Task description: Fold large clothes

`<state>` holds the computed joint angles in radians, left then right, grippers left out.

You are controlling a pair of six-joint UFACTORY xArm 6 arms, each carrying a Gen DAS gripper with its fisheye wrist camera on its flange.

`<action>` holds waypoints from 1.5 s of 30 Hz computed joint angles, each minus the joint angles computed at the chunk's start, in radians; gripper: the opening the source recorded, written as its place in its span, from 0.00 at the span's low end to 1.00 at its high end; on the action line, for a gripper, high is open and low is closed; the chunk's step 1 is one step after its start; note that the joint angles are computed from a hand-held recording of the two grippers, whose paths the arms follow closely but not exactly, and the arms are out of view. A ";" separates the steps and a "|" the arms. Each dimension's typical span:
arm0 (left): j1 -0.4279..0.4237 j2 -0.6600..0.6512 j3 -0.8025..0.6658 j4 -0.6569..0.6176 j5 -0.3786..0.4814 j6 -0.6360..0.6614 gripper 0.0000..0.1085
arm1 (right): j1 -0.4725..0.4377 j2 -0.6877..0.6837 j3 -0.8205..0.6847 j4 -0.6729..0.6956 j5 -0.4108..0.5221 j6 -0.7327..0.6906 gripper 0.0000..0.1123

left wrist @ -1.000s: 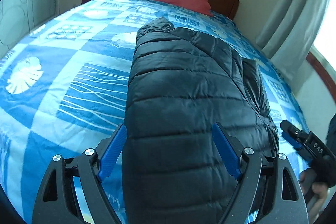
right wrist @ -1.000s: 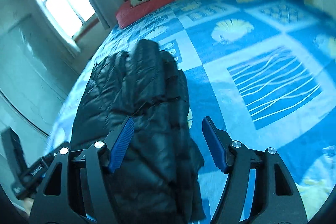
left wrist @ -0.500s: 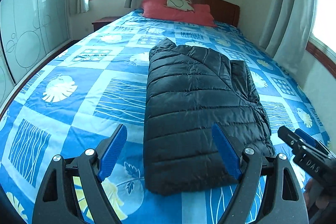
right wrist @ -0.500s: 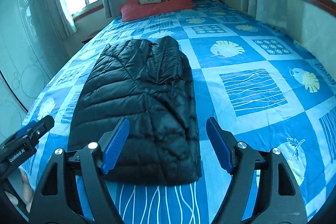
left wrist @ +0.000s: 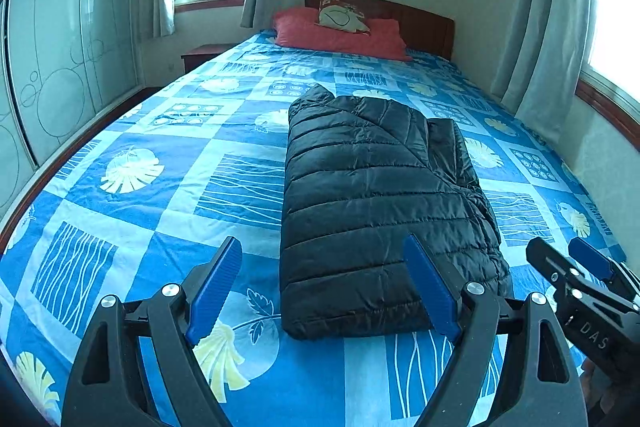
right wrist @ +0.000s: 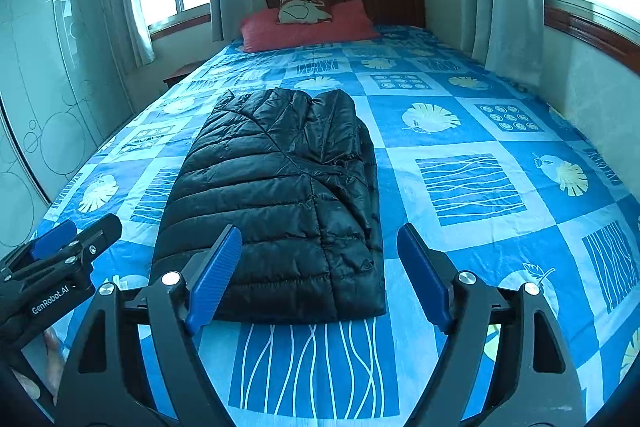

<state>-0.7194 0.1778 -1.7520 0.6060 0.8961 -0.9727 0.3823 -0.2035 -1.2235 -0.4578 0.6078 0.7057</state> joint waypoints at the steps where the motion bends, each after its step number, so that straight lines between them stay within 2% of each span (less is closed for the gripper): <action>1: -0.003 -0.003 0.001 0.002 0.002 -0.002 0.76 | 0.001 -0.003 0.003 -0.003 0.000 0.004 0.71; 45: -0.029 -0.033 0.039 0.035 -0.012 -0.040 0.76 | 0.026 -0.038 0.034 -0.034 0.009 0.037 0.71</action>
<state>-0.7487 0.1450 -1.7126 0.6405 0.8842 -1.0131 0.4082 -0.2413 -1.1900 -0.4915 0.6163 0.7425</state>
